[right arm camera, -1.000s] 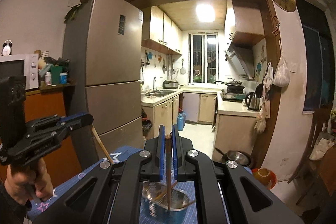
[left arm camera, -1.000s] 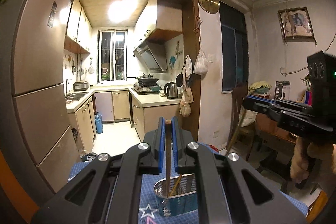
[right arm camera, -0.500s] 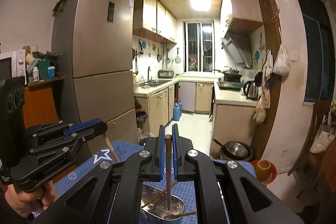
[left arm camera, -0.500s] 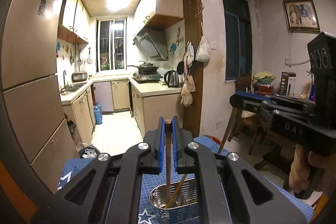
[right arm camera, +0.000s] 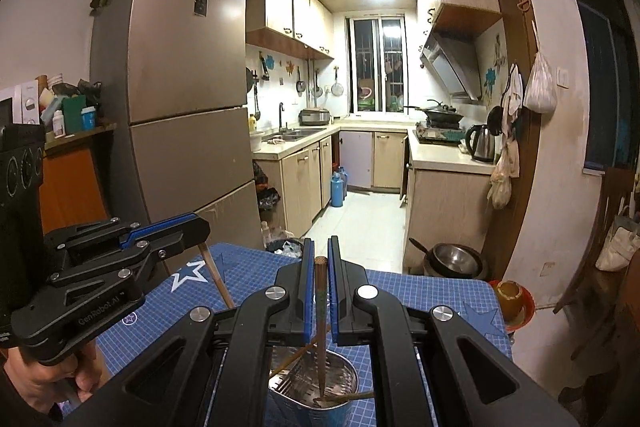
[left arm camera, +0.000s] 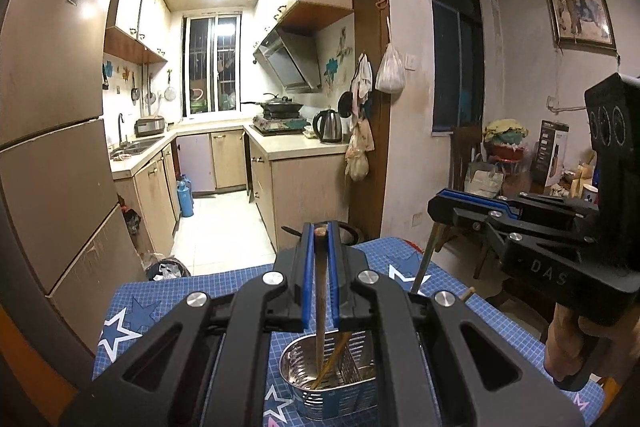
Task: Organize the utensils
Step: 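Lower the left tool's chopstick into the holder while the right tool lowers and opens, then open both tools over the teal holder and move them back toward the loose chopsticks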
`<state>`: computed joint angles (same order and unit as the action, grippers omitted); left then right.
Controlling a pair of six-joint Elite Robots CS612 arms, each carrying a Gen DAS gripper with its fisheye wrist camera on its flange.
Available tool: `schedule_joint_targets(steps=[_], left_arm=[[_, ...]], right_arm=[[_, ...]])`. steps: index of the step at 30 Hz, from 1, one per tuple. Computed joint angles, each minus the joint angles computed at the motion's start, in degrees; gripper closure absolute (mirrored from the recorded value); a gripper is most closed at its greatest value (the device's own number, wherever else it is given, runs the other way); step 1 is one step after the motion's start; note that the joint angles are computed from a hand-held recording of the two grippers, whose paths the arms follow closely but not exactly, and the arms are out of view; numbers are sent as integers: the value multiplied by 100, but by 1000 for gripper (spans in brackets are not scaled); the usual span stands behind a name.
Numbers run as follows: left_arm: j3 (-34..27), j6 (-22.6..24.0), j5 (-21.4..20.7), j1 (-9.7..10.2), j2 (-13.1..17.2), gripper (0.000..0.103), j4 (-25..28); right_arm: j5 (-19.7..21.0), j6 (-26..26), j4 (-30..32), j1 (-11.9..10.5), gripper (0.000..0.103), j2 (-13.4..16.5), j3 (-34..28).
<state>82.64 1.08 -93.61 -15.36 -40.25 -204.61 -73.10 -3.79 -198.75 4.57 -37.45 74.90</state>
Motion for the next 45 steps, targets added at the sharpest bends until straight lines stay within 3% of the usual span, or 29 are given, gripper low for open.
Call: schedule_joint_targets(steps=[22,23,26,29,38,45], left_arm=[[-40,1,151,-6,77,97,210],[-39,-11,147,-5,81,93,210],[-35,-24,182,-9,92,64,150],[-40,3,246,-26,100,55,103],[28,30,280,-36,75,54,3],[727,5,332,-46,-237,53,-697]], right_arm=[[14,29,406,-14,95,183,-236],[11,24,395,-14,95,187,-233],[11,20,394,-14,95,187,-233],[-3,51,318,-14,84,214,-263],[1,-8,52,-19,80,150,-95],[93,45,-777,-46,77,-222,717]])
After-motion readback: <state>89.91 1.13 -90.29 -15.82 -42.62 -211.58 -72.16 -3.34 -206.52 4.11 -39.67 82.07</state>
